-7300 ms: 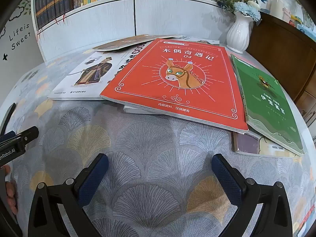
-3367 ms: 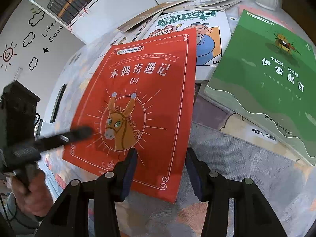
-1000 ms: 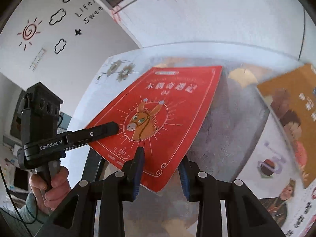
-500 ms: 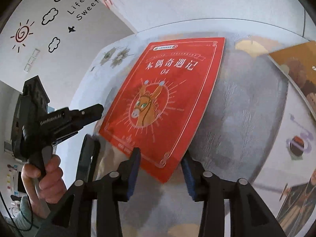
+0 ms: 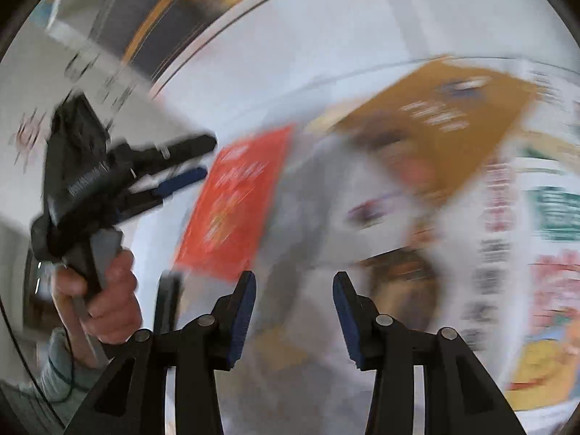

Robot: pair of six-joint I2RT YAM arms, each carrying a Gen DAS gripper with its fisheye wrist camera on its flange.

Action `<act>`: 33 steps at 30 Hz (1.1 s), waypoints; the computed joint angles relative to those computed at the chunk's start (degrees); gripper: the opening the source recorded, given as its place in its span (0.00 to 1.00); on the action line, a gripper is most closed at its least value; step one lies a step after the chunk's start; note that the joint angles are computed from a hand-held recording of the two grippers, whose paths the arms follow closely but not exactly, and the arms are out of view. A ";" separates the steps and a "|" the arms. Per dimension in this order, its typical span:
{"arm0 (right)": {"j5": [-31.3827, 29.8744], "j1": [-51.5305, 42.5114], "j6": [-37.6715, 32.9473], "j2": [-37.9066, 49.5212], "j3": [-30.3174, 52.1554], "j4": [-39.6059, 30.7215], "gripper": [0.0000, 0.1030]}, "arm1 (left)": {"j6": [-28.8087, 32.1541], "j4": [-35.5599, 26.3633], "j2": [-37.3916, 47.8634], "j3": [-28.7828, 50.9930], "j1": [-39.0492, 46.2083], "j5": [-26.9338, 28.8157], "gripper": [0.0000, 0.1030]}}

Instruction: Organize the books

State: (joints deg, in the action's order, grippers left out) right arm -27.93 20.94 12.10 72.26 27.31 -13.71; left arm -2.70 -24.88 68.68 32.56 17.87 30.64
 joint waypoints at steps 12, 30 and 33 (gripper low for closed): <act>7.62 -13.34 2.73 13.15 3.95 9.63 0.35 | -11.52 15.98 31.96 15.91 -14.21 -5.84 0.58; 2.38 -10.29 -6.34 7.55 0.40 1.42 0.32 | -7.81 7.58 3.27 -5.49 -25.61 -0.97 0.50; 5.35 -6.09 -8.99 -9.03 -6.68 -8.14 0.32 | -11.75 2.64 -10.92 -12.67 -34.01 -5.85 0.50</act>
State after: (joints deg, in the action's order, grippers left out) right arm -22.58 14.85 3.11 63.22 20.63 -21.85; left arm -14.46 -22.24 57.76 19.90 -16.14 24.79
